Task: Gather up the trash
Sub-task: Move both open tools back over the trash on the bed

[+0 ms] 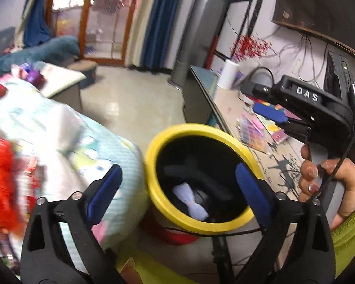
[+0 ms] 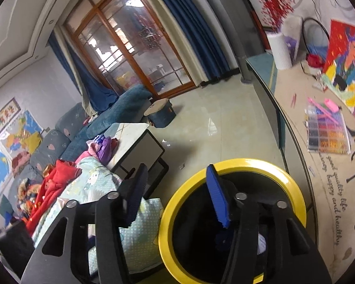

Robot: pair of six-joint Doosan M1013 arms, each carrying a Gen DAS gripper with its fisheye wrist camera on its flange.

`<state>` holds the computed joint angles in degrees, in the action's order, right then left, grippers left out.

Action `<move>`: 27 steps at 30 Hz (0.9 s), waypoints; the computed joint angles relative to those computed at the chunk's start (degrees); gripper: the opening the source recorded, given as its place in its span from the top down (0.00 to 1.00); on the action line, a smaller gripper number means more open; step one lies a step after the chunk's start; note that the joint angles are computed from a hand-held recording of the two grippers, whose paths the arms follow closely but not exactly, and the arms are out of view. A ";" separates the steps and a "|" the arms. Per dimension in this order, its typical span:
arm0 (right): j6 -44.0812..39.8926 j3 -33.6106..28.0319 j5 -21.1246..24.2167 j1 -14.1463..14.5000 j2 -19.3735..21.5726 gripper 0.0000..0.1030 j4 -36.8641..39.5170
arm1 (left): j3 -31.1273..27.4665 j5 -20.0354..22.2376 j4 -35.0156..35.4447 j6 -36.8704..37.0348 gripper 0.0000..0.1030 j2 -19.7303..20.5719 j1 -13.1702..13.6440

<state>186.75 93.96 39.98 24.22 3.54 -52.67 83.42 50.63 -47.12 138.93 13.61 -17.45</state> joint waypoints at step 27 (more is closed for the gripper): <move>-20.03 -9.84 -3.29 8.27 6.45 0.38 -2.39 | 3.57 -14.42 0.13 -4.12 0.11 -5.12 8.32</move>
<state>166.71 84.11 36.70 32.49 9.99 -55.05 86.99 36.21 -47.00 134.80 8.49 -9.13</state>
